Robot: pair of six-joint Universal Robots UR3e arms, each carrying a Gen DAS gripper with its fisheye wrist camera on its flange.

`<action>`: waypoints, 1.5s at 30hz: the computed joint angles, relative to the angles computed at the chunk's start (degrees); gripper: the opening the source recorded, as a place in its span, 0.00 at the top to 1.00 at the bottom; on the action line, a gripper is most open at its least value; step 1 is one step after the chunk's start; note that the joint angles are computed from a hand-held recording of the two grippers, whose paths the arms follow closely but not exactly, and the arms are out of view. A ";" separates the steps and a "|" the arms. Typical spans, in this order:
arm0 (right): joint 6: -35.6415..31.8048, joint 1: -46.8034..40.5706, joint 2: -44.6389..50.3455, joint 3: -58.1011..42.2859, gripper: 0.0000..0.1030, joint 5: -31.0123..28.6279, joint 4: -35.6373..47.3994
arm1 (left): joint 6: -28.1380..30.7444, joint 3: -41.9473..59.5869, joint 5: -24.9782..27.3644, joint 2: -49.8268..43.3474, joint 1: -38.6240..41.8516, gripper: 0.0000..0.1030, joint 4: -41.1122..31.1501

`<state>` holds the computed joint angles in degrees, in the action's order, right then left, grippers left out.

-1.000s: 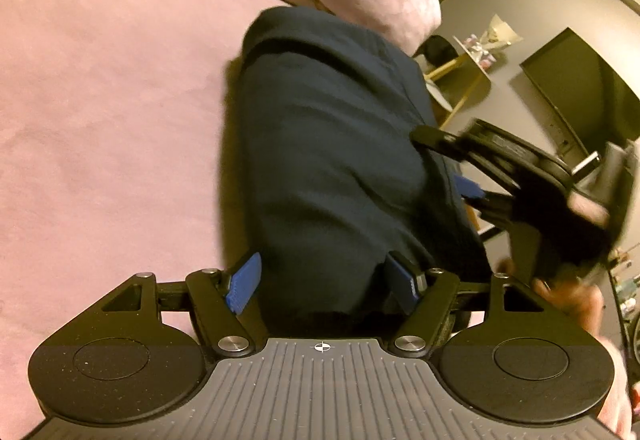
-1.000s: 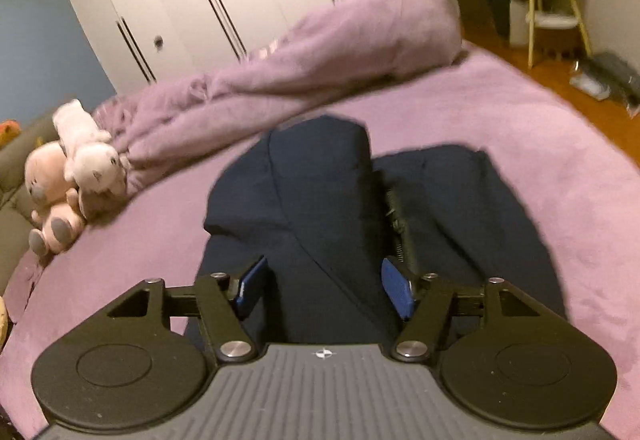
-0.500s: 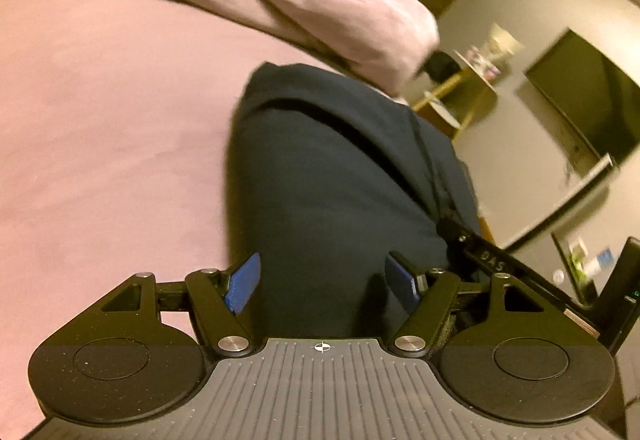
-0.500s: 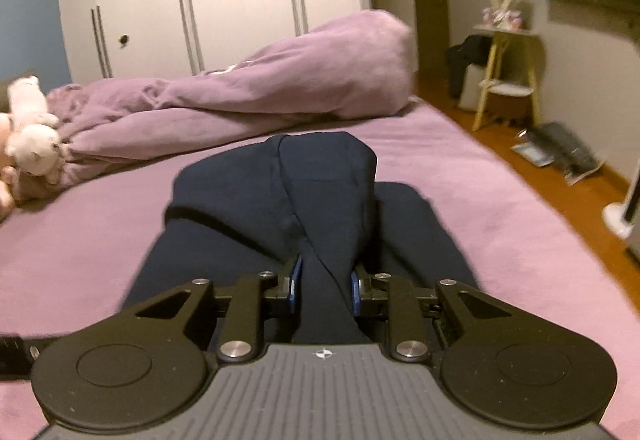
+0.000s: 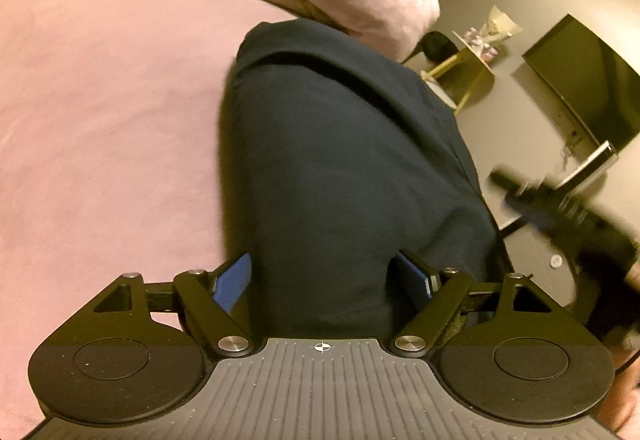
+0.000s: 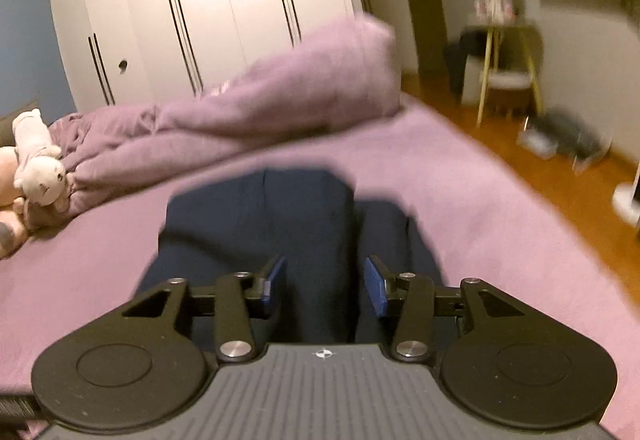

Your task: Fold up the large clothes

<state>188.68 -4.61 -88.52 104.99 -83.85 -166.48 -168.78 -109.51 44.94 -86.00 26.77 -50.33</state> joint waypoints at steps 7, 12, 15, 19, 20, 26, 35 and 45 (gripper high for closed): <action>-5.80 8.48 25.01 -31.78 0.78 -6.27 9.96 | -1.32 1.84 0.61 -0.25 -0.94 0.19 -1.02; -0.87 6.18 33.91 -37.17 0.84 -12.39 13.17 | -7.45 8.16 7.53 -5.24 -6.47 0.22 9.32; 2.29 3.31 32.02 -30.33 0.87 -8.80 7.16 | -17.20 19.40 14.40 -15.36 -13.44 0.21 15.88; 1.56 3.47 32.56 -29.36 0.87 -8.88 4.95 | -24.25 38.52 25.71 -30.89 -22.01 0.21 15.16; 1.91 3.26 31.73 -26.80 0.87 -8.43 3.02 | -23.60 41.70 28.67 -33.72 -23.56 0.21 15.56; 2.25 2.09 33.35 -23.54 0.87 -6.55 -3.17 | -21.72 50.45 39.17 -43.39 -28.19 0.15 14.17; 2.94 0.14 19.98 -12.74 0.84 -1.10 -1.21 | -18.25 38.11 35.70 -32.91 -25.03 0.12 14.57; -4.77 -2.66 -15.66 20.89 0.83 -1.39 3.03 | -14.59 7.75 25.05 -6.78 -18.27 0.13 15.29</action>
